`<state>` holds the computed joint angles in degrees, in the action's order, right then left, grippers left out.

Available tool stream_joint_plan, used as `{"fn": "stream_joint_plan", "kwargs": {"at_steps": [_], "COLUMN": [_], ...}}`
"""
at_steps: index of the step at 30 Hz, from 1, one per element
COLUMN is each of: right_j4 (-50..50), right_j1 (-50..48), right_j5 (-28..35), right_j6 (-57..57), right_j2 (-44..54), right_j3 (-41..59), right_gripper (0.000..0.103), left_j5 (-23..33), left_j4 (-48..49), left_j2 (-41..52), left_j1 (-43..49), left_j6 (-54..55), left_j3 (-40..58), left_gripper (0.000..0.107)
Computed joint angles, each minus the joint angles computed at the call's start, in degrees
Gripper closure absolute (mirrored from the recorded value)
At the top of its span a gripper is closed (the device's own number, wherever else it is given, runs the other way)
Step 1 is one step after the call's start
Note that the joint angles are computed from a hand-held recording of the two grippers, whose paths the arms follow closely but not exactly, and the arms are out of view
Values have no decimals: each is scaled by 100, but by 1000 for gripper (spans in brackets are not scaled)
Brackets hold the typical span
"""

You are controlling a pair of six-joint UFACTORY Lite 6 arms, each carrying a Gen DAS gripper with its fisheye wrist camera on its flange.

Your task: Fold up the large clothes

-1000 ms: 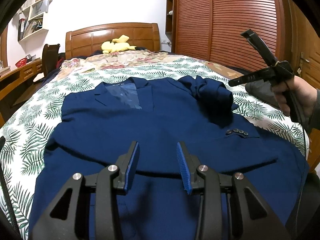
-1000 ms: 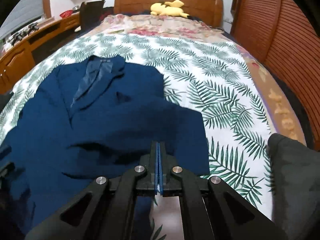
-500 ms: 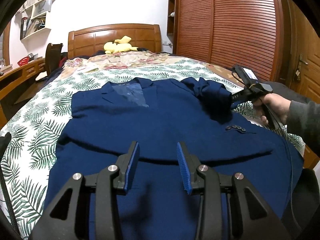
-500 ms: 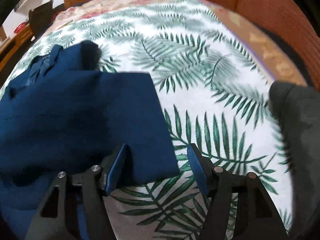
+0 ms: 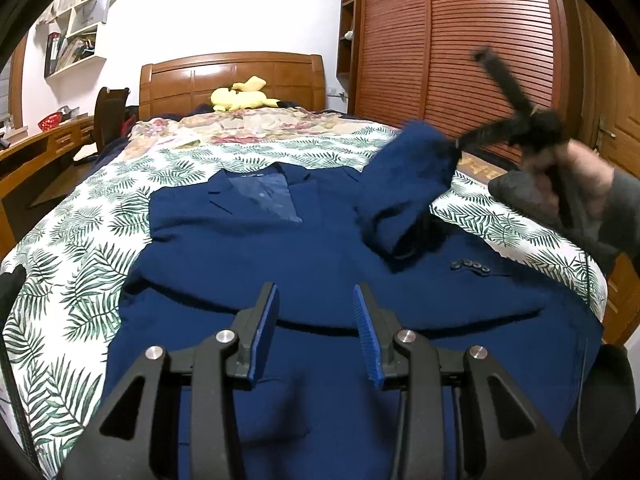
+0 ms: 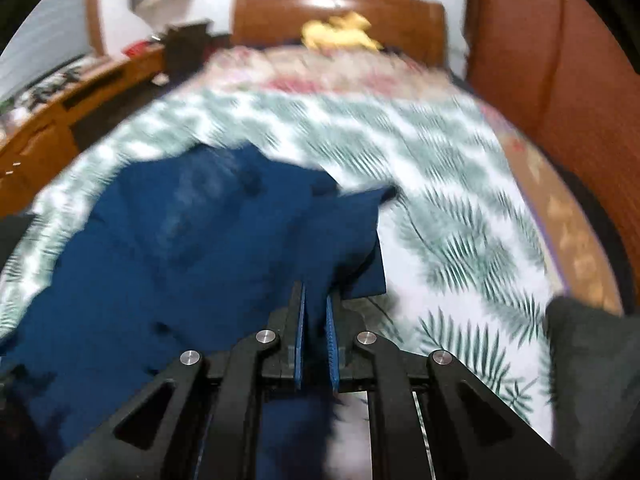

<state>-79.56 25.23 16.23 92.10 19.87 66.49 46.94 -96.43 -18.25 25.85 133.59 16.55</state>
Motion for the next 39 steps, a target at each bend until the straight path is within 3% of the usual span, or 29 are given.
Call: {"fn": "stream_joint_plan", "kwargs": {"at_steps": [7, 11, 16, 21, 25, 29, 31, 39], "right_j4": [1260, 1370, 485, -1444, -2347, -3549, -4073, -4263], "right_j1": [1517, 2176, 2630, 2961, 3182, 3221, 3241, 2940], "right_j5": [561, 760, 534, 366, 750, 1175, 1455, 1567], "right_j6": [-1469, -1506, -69, 2407, 3585, 5023, 5617, 6187], "right_j2": [-259, -83, -41, 40, 246, 155, 88, 7], "right_j3": [847, 1000, 484, -289, -632, -1242, -1583, -2130], "right_gripper": [96, 96, 96, 91, 67, 54, 53, 53], "left_j5": [482, 782, 948, 854, 864, 722, 649, 214], "left_j4": [617, 883, 995, 911, 919, 807, 744, 377], "left_j2": [-154, -148, 62, 352, 541, 545, 515, 229], "left_j1": [781, 1224, 1601, 1691, 1731, 1606, 1490, 787], "left_j6": [-317, -416, -326, -175, -231, -120, -108, -19], "left_j3": [94, 189, 334, 481, 591, 504, 459, 149], "left_gripper": [70, 70, 70, 70, 70, 70, 70, 70]}}
